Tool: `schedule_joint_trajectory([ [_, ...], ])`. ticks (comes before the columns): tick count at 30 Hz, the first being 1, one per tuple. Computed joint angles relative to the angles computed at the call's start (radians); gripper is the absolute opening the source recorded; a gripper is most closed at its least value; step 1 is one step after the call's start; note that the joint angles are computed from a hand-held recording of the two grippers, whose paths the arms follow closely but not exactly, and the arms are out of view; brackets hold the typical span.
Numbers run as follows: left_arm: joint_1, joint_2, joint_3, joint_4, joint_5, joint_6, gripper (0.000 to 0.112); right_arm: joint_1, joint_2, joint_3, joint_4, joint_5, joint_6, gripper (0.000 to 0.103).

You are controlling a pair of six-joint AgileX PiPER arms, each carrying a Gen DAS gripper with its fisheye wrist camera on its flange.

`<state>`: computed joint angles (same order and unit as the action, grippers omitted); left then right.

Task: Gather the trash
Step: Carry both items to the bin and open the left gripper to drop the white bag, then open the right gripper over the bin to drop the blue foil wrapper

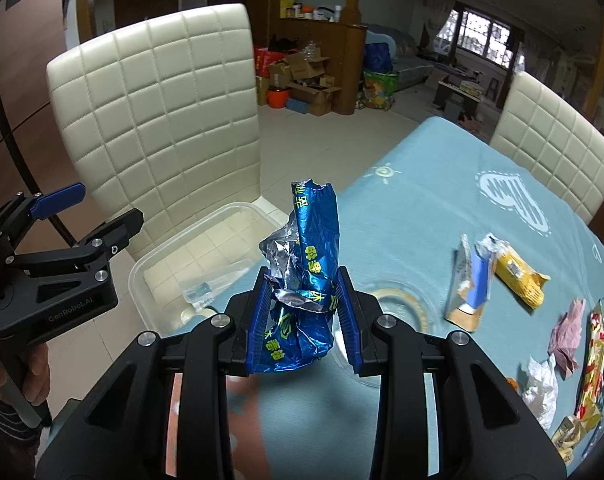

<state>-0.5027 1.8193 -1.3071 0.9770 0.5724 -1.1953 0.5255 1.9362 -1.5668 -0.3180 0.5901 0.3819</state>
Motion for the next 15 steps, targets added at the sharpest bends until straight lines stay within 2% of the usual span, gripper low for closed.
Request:
schedule_joint_trajectory([
  [15, 0.070, -0.101, 0.144, 0.052, -0.028, -0.074, 0.079, 0.100, 0.102, -0.187, -0.035, 0.073, -0.011, 0.035],
])
